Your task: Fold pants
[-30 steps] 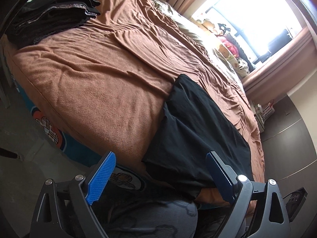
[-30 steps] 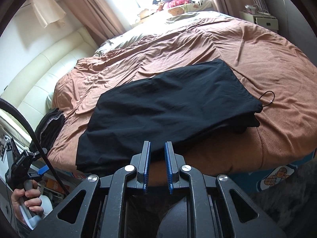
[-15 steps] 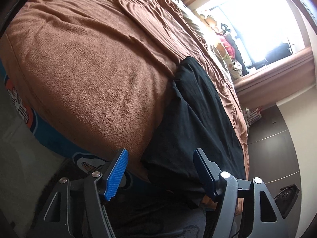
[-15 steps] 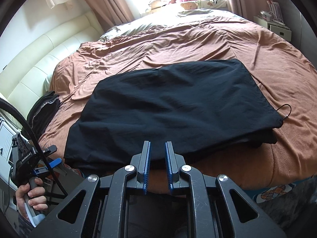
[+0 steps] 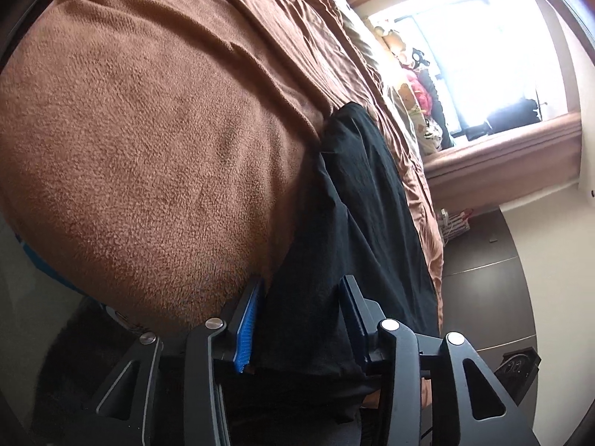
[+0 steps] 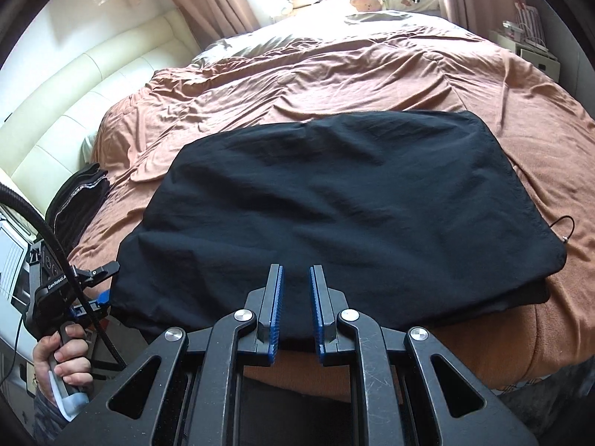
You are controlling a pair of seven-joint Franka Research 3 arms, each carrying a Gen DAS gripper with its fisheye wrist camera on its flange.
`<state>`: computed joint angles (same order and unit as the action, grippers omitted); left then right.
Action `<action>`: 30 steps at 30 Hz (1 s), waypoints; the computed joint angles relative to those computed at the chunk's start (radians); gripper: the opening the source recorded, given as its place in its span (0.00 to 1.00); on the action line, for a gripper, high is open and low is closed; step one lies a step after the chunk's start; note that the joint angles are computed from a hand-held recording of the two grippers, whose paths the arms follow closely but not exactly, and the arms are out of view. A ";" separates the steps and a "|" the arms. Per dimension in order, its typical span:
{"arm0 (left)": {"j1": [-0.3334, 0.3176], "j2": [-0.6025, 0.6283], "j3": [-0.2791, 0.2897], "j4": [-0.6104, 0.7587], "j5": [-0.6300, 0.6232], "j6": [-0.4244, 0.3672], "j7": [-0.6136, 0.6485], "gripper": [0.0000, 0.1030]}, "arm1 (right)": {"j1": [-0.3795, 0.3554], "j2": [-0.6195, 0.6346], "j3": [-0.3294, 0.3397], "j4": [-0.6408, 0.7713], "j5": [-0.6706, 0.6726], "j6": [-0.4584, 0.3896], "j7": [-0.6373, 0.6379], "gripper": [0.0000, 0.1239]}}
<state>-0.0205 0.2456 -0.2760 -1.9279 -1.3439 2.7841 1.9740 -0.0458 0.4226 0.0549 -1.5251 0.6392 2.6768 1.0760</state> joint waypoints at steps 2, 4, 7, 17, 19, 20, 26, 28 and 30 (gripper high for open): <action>0.011 -0.005 -0.011 -0.013 -0.088 -0.001 0.064 0.34 | 0.013 0.023 -0.014 0.035 -0.030 -0.017 0.036 0.10; 0.023 -0.017 -0.007 -0.033 -0.210 -0.042 0.132 0.30 | 0.021 0.044 -0.019 0.067 -0.055 -0.038 0.068 0.10; 0.007 -0.044 0.023 -0.065 -0.304 -0.081 0.176 0.30 | 0.034 0.070 -0.024 0.111 -0.096 -0.063 0.108 0.10; -0.076 -0.056 0.060 -0.068 -0.289 0.032 0.118 0.24 | 0.026 0.194 -0.001 0.278 -0.127 -0.099 0.164 0.10; -0.091 -0.052 0.056 -0.066 -0.198 0.073 0.023 0.14 | 0.028 0.213 -0.014 0.295 -0.152 -0.109 0.180 0.10; -0.091 -0.052 0.052 -0.066 -0.178 0.078 0.002 0.13 | 0.029 0.223 -0.019 0.305 -0.166 -0.122 0.189 0.10; -0.079 -0.070 0.032 -0.074 -0.086 0.084 -0.077 0.09 | 0.031 0.217 -0.031 0.264 -0.222 -0.132 0.202 0.10; -0.074 -0.075 0.028 -0.073 -0.091 0.079 -0.072 0.08 | 0.030 0.212 -0.031 0.263 -0.229 -0.145 0.204 0.10; -0.072 -0.083 0.027 -0.077 -0.092 0.075 -0.070 0.07 | 0.030 0.191 -0.032 0.234 -0.234 -0.143 0.195 0.10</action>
<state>-0.0921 0.1622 -0.2488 -2.0048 -1.4362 2.8587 1.9044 -0.0156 0.6132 0.0233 -1.2907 0.4049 2.5335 1.2714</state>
